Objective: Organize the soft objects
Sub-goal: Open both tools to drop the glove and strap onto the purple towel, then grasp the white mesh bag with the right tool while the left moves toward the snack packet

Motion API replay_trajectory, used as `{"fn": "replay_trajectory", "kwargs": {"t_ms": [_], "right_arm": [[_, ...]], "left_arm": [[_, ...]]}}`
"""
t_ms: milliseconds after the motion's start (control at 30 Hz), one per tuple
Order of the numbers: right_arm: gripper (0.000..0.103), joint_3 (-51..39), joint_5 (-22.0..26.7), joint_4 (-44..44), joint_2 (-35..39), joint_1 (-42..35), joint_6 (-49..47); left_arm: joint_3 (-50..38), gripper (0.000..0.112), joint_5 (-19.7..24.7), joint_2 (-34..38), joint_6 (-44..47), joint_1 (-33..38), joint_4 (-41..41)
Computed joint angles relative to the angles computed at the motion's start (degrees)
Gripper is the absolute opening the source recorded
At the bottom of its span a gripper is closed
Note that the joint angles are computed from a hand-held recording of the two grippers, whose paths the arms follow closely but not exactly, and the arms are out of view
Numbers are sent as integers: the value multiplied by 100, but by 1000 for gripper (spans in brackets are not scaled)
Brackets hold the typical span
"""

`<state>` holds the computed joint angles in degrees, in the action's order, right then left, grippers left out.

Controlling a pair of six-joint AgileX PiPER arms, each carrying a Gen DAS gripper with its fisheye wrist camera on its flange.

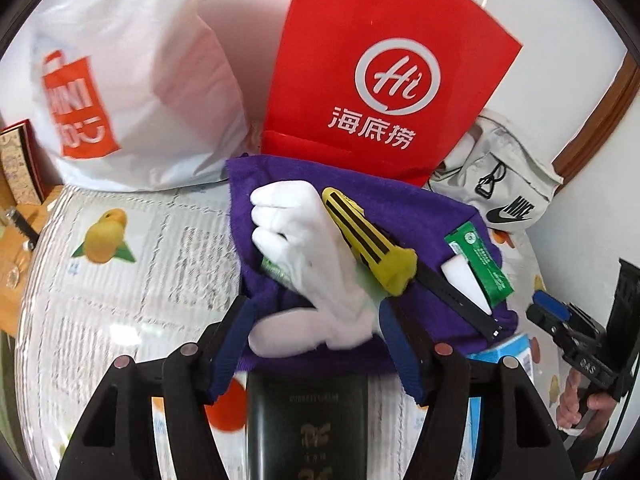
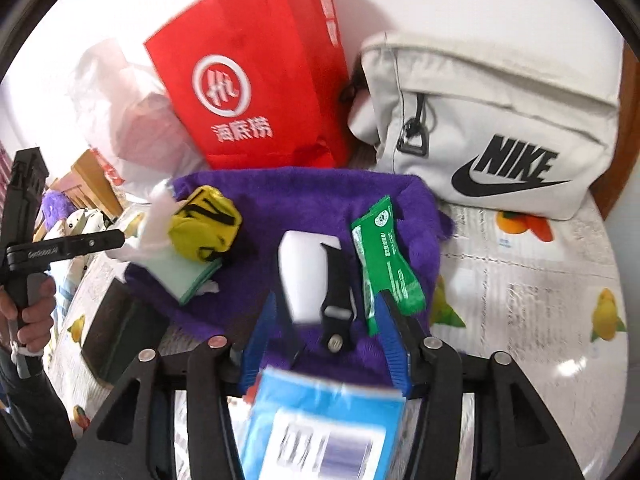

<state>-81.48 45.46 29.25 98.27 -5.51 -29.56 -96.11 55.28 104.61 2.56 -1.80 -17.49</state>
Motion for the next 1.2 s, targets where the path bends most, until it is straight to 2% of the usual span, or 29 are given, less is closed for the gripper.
{"fn": "replay_trajectory", "kwargs": {"t_ms": [200,333,433,467,533,667,867,1100,1200], "right_arm": [[58,1212,-288,250,-1293,-39,-194],[58,1928,-199,359,-2084,-91,-229],[59,2511,-79,323,-2748,-86,-231],[60,2706,-36,365,-2958,-101,-271],[74,3156,60,426,-3416,-144,-370],[77,3961,233,346,-4109,-125,-405],[77,5036,108,36,-4797,237,-104],[78,5875,-550,114,-4806,802,105],[85,6143,-889,19,-4981,1149,249]], "left_arm": [[928,64,-276,-906,-105,-68,109],[1682,64,-593,-1633,-218,-154,174],[2097,64,-555,-2048,-151,-186,74],[2246,64,-555,-2197,-118,-203,27],[2524,64,-597,-2449,-133,-297,12],[2997,64,-640,-2830,-148,-461,-46],[3579,64,-794,-3174,-95,-734,-121],[4027,64,-910,-3331,51,-872,-234],[4215,64,-950,-3446,150,-834,-360]]}}
